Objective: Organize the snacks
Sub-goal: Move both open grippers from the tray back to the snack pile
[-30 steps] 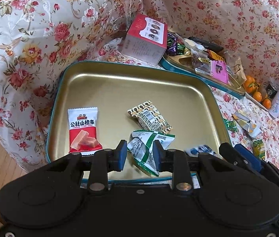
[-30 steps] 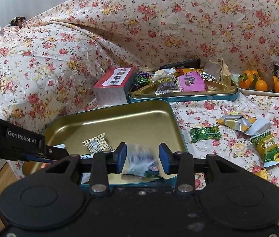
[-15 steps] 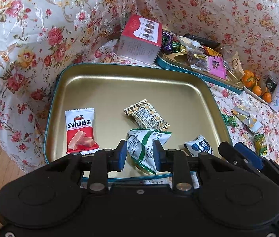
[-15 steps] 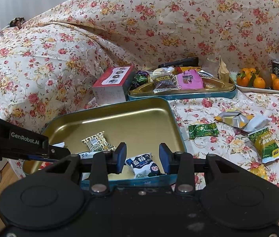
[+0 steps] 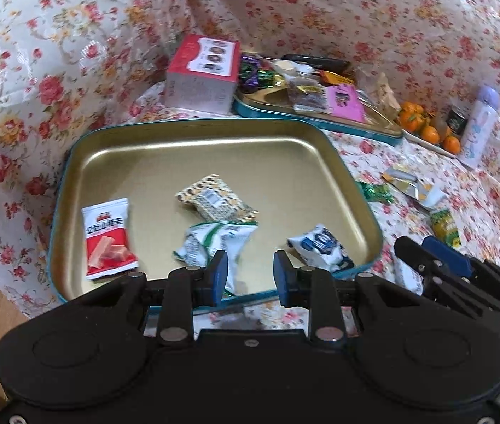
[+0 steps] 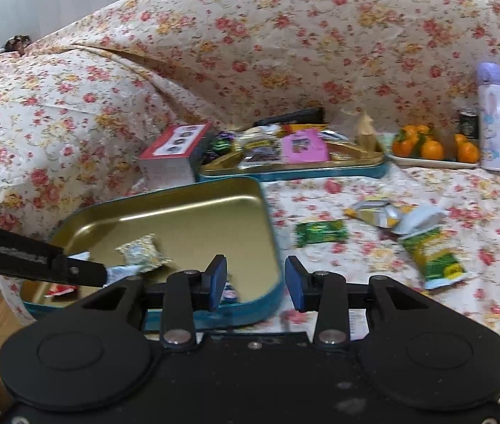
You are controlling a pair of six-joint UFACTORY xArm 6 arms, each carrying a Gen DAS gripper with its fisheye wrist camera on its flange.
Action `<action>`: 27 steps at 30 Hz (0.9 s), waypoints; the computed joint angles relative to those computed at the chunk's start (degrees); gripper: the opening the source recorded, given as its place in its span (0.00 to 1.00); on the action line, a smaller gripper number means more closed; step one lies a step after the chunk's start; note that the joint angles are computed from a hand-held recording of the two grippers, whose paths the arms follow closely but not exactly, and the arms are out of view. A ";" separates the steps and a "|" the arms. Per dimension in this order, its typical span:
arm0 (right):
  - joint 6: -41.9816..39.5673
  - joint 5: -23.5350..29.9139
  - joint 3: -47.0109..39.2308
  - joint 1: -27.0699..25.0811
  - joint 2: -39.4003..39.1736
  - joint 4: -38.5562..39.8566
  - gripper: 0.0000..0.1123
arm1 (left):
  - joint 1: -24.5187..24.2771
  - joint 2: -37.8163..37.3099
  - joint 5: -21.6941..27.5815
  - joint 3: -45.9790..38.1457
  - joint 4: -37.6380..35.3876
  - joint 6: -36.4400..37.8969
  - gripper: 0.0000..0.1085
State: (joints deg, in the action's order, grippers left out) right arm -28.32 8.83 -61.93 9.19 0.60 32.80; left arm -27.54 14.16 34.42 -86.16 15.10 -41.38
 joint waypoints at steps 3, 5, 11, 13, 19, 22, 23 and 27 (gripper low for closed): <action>1.77 -1.69 1.79 -1.80 -0.70 -3.33 0.36 | -0.93 0.17 -0.30 -0.12 -0.27 1.10 0.34; 3.57 -2.44 2.73 -3.30 -0.92 -6.00 0.36 | -1.56 0.33 -0.50 -0.18 -0.49 1.97 0.34; 12.20 -3.97 4.97 -8.31 -1.44 -17.11 0.36 | -3.39 1.00 -0.56 -0.45 -2.60 5.64 0.34; 13.38 -3.93 5.36 -9.82 -1.61 -18.98 0.36 | -4.08 1.34 -0.47 -0.62 -3.10 6.74 0.34; 16.53 -2.48 6.48 -12.55 -2.14 -23.09 0.36 | -5.61 2.05 -0.18 -0.91 -5.69 10.71 0.34; 13.29 -2.13 7.44 -12.00 -2.60 -19.68 0.36 | -6.13 2.42 0.05 -1.08 -6.60 12.21 0.34; 13.06 -2.41 7.63 -11.53 -2.57 -19.68 0.35 | -6.27 2.55 0.14 -1.20 -6.65 12.42 0.34; 9.29 -3.75 8.21 -9.39 -2.36 -16.89 0.36 | -6.60 2.68 0.22 -1.14 -7.19 12.91 0.34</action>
State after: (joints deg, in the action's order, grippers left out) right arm -19.03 5.08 -53.72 -0.19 -1.75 15.91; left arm -34.13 16.84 34.63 -87.31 7.91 -28.47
